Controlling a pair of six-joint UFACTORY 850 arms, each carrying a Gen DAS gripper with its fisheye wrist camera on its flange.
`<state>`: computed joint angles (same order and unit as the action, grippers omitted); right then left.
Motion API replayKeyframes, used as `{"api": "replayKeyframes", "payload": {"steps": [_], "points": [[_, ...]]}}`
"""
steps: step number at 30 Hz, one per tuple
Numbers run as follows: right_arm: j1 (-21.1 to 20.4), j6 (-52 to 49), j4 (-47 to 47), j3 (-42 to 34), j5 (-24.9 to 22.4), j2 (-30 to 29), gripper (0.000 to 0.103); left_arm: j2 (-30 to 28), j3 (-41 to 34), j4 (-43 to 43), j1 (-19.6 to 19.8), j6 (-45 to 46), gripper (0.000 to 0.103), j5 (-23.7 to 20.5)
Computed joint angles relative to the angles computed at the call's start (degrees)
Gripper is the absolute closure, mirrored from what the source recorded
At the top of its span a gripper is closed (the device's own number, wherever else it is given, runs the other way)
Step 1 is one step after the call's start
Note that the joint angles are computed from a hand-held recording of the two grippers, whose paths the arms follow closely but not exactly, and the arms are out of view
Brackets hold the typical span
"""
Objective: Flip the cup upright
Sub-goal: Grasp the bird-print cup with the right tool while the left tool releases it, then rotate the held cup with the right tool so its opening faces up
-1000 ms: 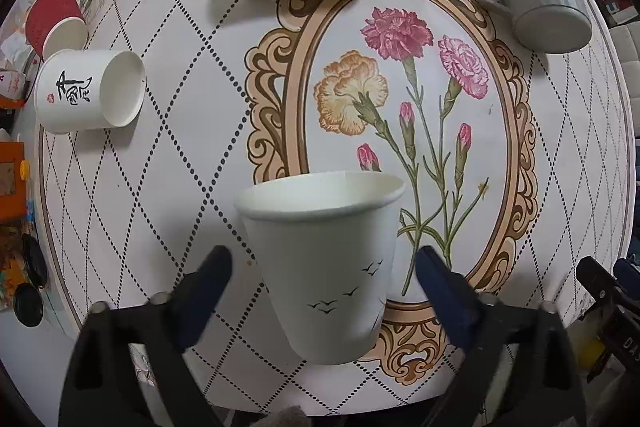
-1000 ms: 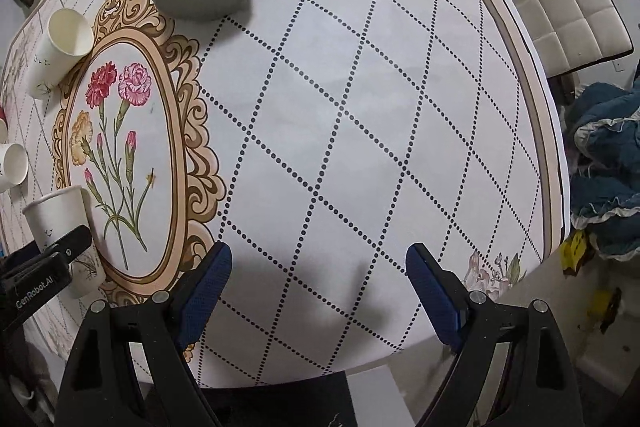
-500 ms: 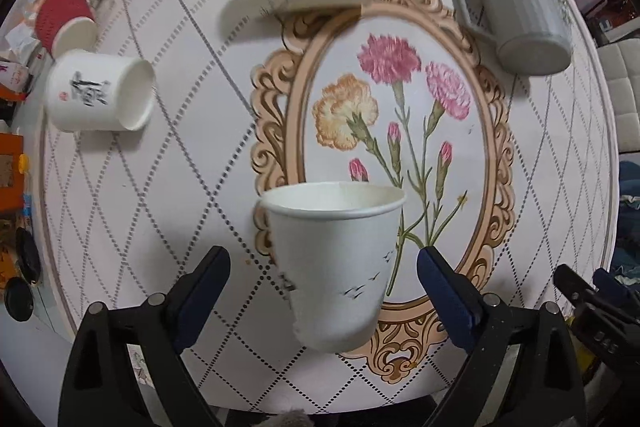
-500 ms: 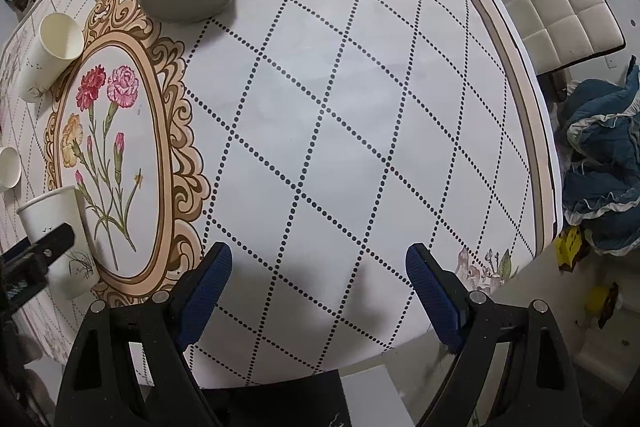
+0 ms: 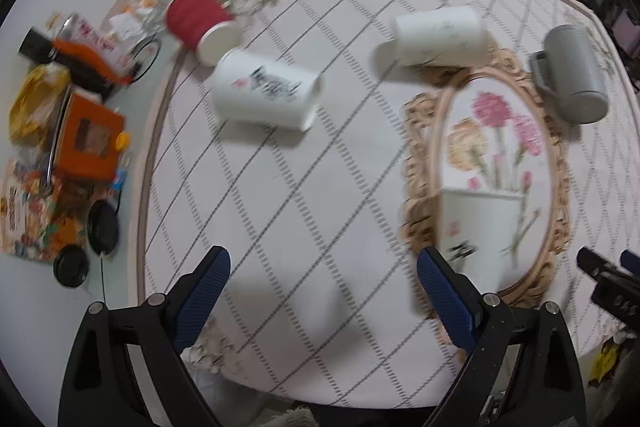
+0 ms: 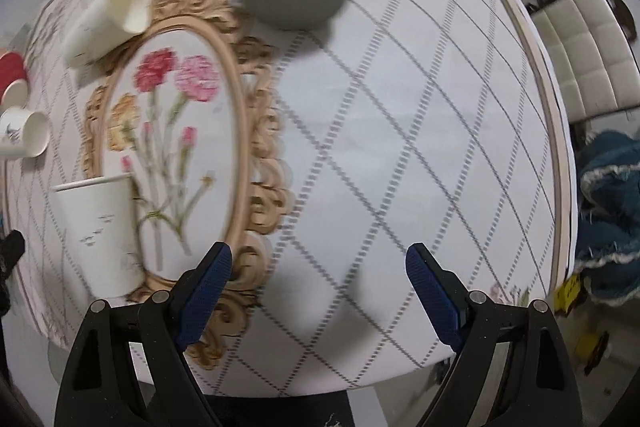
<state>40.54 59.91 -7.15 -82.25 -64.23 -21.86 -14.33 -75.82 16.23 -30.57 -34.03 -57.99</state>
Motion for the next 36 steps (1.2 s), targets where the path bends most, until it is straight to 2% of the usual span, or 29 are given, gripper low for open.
{"api": "replayKeyframes", "payload": {"steps": [10,23,25,27,29,31,32,34,36], "points": [[3.09,-3.16,1.62,-13.53,-3.07,-9.14,0.013,2.29,5.67,-1.12,3.5,1.46,0.007,0.54],[3.38,-3.46,9.75,-21.97,-0.04,-17.25,0.014,2.71,8.96,-7.22,9.1,11.32,0.007,4.14],[3.58,-3.36,10.01,-22.94,-0.07,-18.28,0.019,2.79,9.31,-7.78,9.44,12.57,0.007,4.63],[3.87,-3.65,10.14,-24.82,-1.09,-19.97,0.03,2.76,9.63,-8.35,9.86,13.68,0.007,5.21],[4.08,-3.51,10.2,-26.36,-1.85,-21.46,0.037,2.46,9.74,-8.48,10.19,14.38,0.007,5.46],[4.51,-2.54,9.17,-28.34,-2.27,-23.04,0.038,2.02,9.76,-8.81,10.39,15.55,0.007,5.66],[4.61,-2.28,8.71,-28.34,-2.18,-23.03,0.038,1.97,9.85,-8.81,10.51,15.86,0.001,5.98],[4.96,-1.43,8.28,-28.84,-1.96,-23.48,0.039,2.14,10.06,-8.74,10.54,16.45,0.0,6.63],[5.45,0.31,8.03,-26.98,0.48,-22.32,0.039,2.3,10.12,-7.75,10.32,16.45,0.0,6.86]]}}
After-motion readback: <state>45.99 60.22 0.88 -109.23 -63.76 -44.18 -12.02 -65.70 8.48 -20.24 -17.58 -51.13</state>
